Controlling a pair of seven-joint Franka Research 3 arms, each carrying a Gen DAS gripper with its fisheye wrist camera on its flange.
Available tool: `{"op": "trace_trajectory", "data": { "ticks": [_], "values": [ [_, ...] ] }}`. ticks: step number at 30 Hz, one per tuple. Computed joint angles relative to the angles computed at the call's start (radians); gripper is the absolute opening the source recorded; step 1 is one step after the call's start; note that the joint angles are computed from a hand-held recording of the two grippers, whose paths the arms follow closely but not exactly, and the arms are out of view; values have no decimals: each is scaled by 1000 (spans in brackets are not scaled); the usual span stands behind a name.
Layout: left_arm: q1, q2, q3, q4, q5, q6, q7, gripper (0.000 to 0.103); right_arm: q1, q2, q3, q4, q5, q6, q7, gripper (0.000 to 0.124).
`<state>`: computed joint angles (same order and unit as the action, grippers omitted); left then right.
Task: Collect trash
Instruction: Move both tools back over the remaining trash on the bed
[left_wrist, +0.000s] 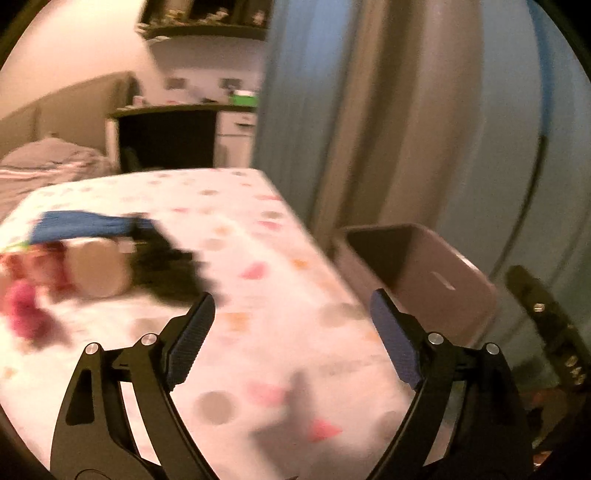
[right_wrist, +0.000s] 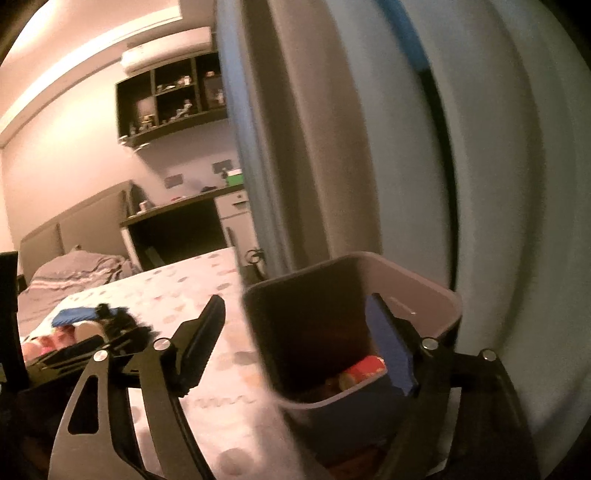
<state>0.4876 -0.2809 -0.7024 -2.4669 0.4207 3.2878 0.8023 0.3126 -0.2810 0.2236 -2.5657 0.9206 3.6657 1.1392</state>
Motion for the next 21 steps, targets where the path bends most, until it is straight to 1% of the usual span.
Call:
{"op": "trace_trajectory", "data": {
  "ticks": [1, 2, 4, 6, 8, 10, 12, 15, 17, 18, 21],
  "values": [
    [25, -44, -5, -31, -7, 7, -11, 84, 10, -4, 3, -3, -10, 0, 6, 79],
    [35, -73, -1, -55, -14, 13, -16, 84, 22, -8, 4, -6, -26, -3, 15, 79],
    [76, -158, -2, -115, -34, 17, -29, 84, 30, -10, 25, -3, -23, -5, 9, 80],
    [95, -226, 18, -169, -50, 17, -38, 84, 44, -6, 37, 4, -29, -16, 8, 80],
    [86, -262, 60, -203, -57, 8, -39, 84, 61, 7, 52, 15, -37, -18, 13, 80],
    [94, -304, 99, -240, -61, -1, -41, 84, 77, 22, 61, 29, -46, -23, 13, 80],
    [84, -328, 155, -270, -58, -1, -33, 84, 87, 40, 81, 54, -28, -28, -10, 80],
    [112, -376, 185, -314, -56, 2, -19, 84, 118, 76, 90, 93, -36, -35, -21, 80],
    [108, -385, 220, -334, -56, 8, -4, 84, 131, 103, 101, 127, -12, -40, -55, 80],
    [99, -389, 248, -345, -57, 8, 7, 84, 142, 112, 99, 137, -8, -42, -62, 80],
    [98, -396, 289, -369, -64, 18, 36, 84, 169, 155, 104, 190, 30, -53, -126, 80]
  ]
}}
